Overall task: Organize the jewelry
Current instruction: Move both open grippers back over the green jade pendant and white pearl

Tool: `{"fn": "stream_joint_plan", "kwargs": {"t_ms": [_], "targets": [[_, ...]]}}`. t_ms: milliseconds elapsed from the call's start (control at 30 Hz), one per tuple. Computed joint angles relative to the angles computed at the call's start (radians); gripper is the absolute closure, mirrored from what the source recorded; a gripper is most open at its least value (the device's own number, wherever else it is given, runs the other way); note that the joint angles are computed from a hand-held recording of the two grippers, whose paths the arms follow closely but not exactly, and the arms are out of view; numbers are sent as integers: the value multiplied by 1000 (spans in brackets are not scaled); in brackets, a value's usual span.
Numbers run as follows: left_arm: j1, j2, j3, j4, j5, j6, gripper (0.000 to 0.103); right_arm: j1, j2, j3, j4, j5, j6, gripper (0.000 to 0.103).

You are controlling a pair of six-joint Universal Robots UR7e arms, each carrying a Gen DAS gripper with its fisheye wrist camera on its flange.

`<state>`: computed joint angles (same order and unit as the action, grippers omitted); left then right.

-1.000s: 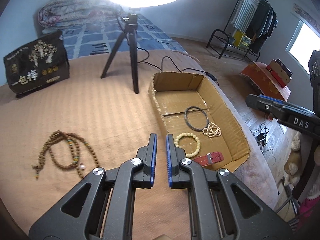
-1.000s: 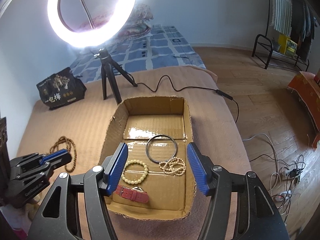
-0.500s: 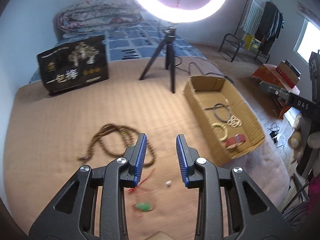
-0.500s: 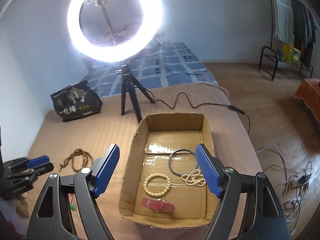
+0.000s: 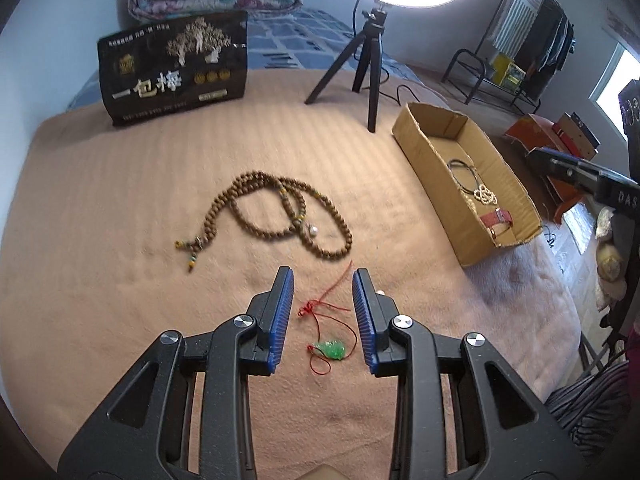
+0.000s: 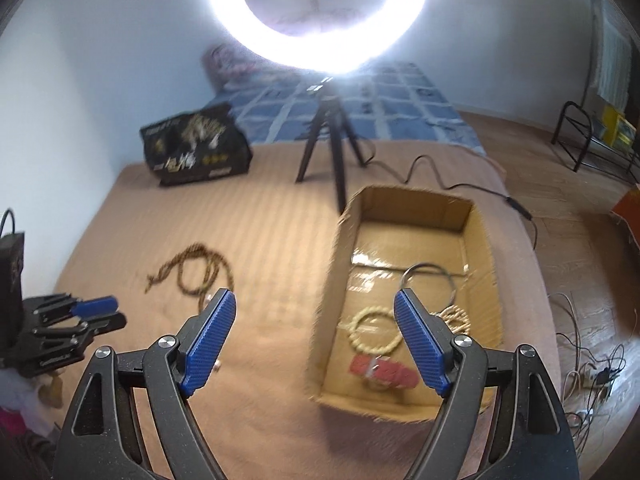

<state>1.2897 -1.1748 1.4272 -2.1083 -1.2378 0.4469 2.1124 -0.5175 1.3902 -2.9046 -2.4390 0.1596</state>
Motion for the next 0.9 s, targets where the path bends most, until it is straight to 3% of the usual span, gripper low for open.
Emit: {"fn": "stream_joint_plan", "kwargs": {"t_ms": [333,633,800,900], "targets": [[47,17,-34,87,-53,-25,73,-7,43,-32,95,116,59,22],[55,-12,22,133,-47,35,73,-33,81,-82,181,205,78,23],[52,-17,59,130,-24,65,73,-53,95,-102,224,263,110,31],[49,-19,80,115,-1,70,73,-64,106,-118,254,294,124,41]]}}
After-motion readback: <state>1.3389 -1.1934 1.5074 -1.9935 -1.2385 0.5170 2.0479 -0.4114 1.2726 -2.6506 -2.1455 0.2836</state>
